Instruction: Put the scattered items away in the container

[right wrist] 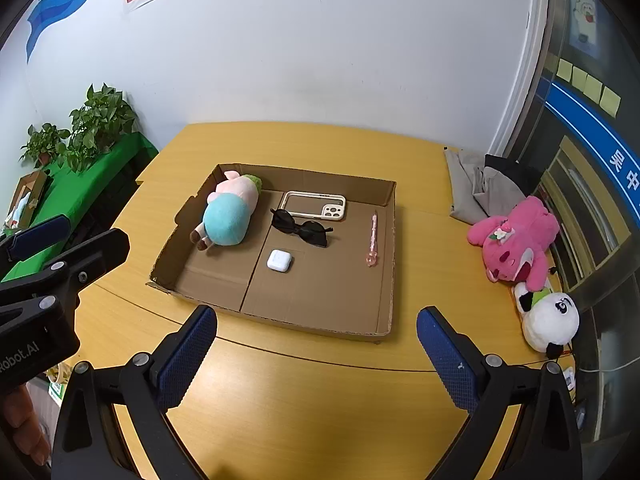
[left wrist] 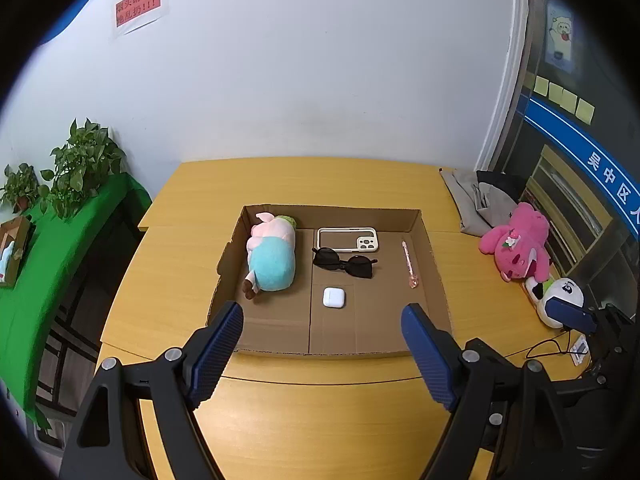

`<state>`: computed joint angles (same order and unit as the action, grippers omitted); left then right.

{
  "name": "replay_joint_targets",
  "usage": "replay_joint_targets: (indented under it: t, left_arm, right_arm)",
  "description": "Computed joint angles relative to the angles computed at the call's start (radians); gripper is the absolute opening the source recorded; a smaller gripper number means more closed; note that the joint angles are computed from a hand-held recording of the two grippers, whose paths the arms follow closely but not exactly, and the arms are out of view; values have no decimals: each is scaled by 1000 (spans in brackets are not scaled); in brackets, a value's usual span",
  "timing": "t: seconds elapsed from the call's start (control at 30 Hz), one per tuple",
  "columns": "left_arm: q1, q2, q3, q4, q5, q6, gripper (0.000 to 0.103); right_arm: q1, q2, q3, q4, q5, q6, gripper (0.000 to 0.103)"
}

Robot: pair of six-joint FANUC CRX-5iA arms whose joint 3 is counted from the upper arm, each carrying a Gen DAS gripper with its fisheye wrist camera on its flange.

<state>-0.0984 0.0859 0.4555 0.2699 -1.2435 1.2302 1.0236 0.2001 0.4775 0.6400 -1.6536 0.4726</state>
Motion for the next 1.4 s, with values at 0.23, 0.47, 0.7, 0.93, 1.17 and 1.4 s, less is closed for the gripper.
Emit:
replay_joint_targets:
  t: [0.23, 0.47, 0.7, 0.93, 1.17, 1.4]
  left_arm:
    - [-11, 13, 21, -15, 1, 15, 81]
    - [-20, 25, 44, -35, -7, 26, 81]
    - [-27, 36, 63, -47, -24, 39, 81]
    - [-27, 35, 60, -45, -27, 41, 81]
    - [-14, 31, 44, -12, -30, 35, 81]
    - [1, 12, 14, 29, -9, 25, 81]
  right_arm:
    - [-10, -8, -10, -4, 8, 6, 102]
    - [-16, -8, -9, -9, 8, 10, 102]
    - [-26, -15, -14, -18, 13, 16, 102]
    - [-23, -13, -12, -23, 13, 19, 102]
    - [-20, -11, -9, -20, 12, 19, 102]
    - [-18, -6, -4, -24, 7, 24, 102]
